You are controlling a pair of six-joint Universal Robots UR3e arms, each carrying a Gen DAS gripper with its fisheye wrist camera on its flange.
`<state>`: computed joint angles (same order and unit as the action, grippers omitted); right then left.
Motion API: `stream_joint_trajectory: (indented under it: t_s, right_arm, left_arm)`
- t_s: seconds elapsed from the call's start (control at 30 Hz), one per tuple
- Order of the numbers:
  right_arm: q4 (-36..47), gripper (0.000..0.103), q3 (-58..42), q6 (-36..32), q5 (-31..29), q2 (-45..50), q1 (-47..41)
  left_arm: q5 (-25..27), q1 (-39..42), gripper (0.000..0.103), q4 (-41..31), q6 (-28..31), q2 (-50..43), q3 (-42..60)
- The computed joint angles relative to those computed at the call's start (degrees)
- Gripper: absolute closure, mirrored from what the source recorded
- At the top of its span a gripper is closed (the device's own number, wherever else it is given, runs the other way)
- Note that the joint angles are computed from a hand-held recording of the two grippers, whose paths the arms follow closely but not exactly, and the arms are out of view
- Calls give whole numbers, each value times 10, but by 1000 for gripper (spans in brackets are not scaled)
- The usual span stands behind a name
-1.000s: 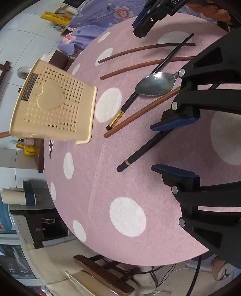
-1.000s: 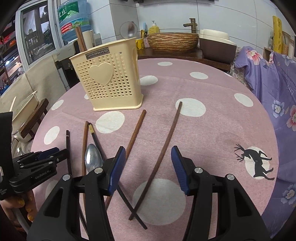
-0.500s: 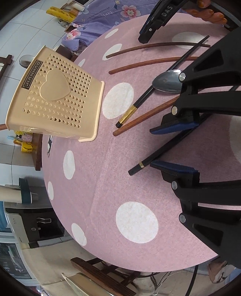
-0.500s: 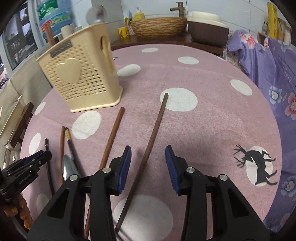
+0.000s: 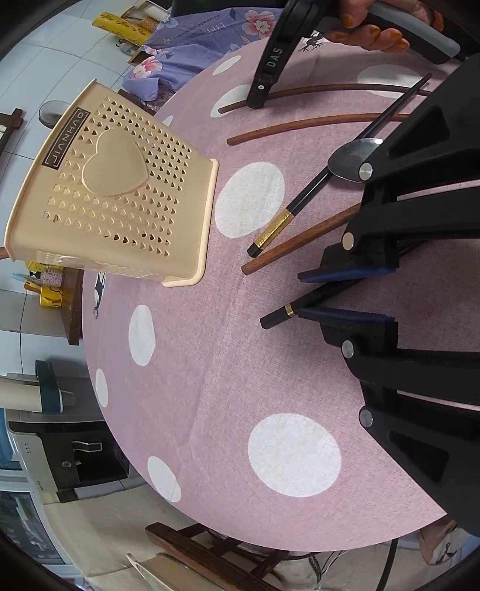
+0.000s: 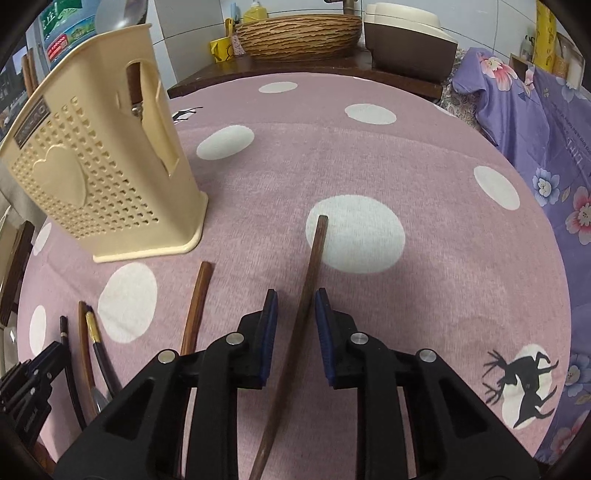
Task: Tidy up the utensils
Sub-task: 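Close the left tool on a black gold-banded chopstick while the right tool grasps a wooden chopstick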
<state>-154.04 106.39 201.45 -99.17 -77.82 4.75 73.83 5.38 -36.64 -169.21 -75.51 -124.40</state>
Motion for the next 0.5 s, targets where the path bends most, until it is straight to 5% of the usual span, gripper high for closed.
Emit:
stream_joint_trajectory:
  t_s: [0.2, 0.5]
  right_arm:
    - [9, 92, -37, 3, -6, 29, -11]
    - [-18, 93, -33, -8, 11, 35, -20]
  left_arm:
    - [7, -14, 89, 8, -6, -17, 11]
    - [16, -32, 93, 10, -14, -42, 33]
